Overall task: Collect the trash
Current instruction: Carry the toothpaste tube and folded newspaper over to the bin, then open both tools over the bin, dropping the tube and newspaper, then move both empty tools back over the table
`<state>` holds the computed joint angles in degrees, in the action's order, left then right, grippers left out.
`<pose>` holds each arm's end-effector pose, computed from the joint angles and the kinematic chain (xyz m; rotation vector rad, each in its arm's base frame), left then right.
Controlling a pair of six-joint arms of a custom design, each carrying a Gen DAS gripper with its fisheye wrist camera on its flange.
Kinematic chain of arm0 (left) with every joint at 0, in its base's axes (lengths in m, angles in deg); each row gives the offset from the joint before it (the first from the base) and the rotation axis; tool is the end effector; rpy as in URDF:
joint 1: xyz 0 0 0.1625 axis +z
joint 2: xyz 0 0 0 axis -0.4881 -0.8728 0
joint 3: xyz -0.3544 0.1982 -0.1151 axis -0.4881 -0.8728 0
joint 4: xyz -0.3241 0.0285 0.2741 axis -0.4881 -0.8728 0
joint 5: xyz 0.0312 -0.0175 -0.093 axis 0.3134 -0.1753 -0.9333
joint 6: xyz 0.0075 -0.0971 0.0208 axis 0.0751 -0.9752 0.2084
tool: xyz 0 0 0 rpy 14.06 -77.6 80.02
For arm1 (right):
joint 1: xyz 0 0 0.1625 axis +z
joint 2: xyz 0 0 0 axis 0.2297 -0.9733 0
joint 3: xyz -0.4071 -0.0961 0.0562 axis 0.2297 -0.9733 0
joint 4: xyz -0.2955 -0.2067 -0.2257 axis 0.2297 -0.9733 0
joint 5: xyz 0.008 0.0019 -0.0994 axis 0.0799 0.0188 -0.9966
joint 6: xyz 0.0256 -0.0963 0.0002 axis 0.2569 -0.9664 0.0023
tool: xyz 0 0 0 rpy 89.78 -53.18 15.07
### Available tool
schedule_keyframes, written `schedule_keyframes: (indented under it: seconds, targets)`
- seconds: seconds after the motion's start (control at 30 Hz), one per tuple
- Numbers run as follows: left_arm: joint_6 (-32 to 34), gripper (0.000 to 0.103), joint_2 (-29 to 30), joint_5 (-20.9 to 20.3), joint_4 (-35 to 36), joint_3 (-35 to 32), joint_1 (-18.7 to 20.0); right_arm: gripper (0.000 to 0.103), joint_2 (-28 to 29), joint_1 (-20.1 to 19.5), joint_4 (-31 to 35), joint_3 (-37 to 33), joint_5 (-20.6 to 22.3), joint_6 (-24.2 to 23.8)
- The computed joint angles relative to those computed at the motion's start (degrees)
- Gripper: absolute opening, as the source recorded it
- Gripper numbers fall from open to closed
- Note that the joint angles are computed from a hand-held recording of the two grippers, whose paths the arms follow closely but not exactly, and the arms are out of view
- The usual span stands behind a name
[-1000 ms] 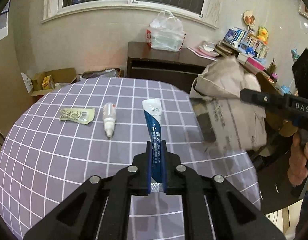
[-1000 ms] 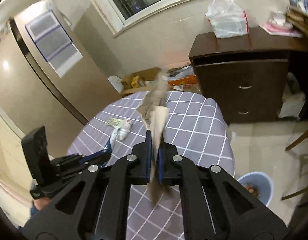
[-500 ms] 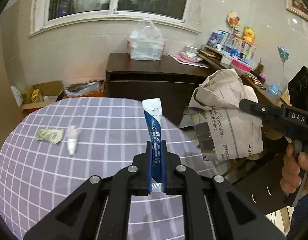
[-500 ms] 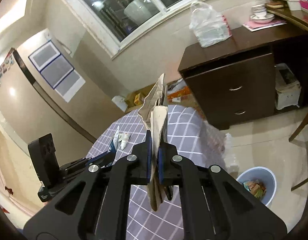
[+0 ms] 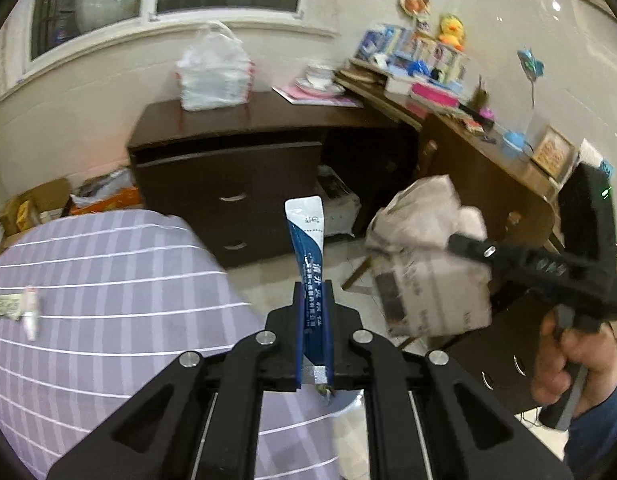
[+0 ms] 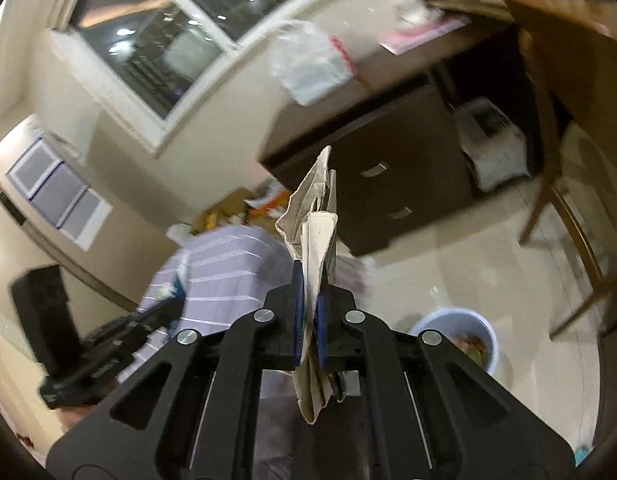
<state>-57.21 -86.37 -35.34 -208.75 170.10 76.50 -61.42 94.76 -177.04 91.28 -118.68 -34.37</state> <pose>-0.2611 -0.5276 0.2282 1.2630 2.5514 -0.4628 0.2208 -0.4098 0.2208 -0.2523 -2.5589 1.3983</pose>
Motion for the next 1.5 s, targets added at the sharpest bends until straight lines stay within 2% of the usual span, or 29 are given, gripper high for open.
schedule_keyframes:
  seconds: [0.13,0.33,0.4,0.43,0.47,0.5,0.53,0.67,0.87,0.9,0.93,0.97,1.0,1.03,1.27,1.5]
  targets:
    - [-0.7,0.007,4.4,-0.6,1.5,-0.8,-0.9,0.006,-0.1,-5.5,-0.1,3.4,1.8,2.7]
    - [-2.1,0.007,9.7,-0.5,3.2,-2.3,-1.3,0.006,1.0,-13.0,0.8,4.9,5.9,3.9]
    - [-2.0,0.007,11.2,0.0,3.7,-2.8,-1.5,0.010,1.8,-15.0,1.4,4.8,7.2,4.3]
    - [-2.0,0.007,11.9,0.1,4.0,-3.0,-1.5,0.014,2.2,-16.3,2.2,4.7,8.3,4.8]
    - [-2.0,0.007,12.5,0.3,4.3,-3.3,-1.4,0.041,2.5,-17.9,3.5,4.6,9.9,5.6]
    - [-2.1,0.007,13.3,0.7,4.6,-3.5,-1.5,0.063,3.0,-19.5,3.7,4.7,11.5,6.3]
    - [-2.3,0.007,13.7,1.0,5.0,-3.7,-1.5,0.080,3.7,-20.2,2.3,4.9,11.7,6.5]
    - [-2.8,0.007,16.1,1.6,6.4,-4.7,-1.4,0.080,4.1,-21.9,-1.3,6.2,13.6,6.9]
    - [-3.4,0.009,18.5,2.4,7.9,-6.0,-1.3,0.080,0.7,-20.0,-2.8,7.6,10.2,6.1]
    - [-3.7,0.015,18.8,2.6,8.4,-6.4,-1.2,0.081,-0.1,-19.7,-3.0,7.8,9.8,5.8]
    - [-4.0,0.037,19.0,2.9,8.9,-6.8,-1.2,0.082,-0.8,-19.0,-3.3,8.0,9.1,5.6]
    - [-4.4,0.051,19.0,3.6,8.6,-6.8,-1.2,0.084,-1.2,-18.8,-3.5,8.0,8.7,5.2]
    - [-4.8,0.070,18.8,4.2,7.5,-6.6,-1.3,0.084,-1.5,-18.2,-3.7,8.0,8.0,5.0]
    - [-5.0,0.077,18.3,4.4,6.6,-6.3,-1.3,0.085,-1.7,-17.6,-3.8,7.8,7.3,5.0]
    - [-4.4,0.086,14.7,5.1,3.2,-4.7,-1.6,0.097,-1.7,-13.5,-2.6,6.2,3.1,5.2]
    - [-3.4,0.091,9.3,5.4,-0.6,-2.5,-1.8,0.097,0.2,-8.0,0.8,2.2,-1.6,5.2]
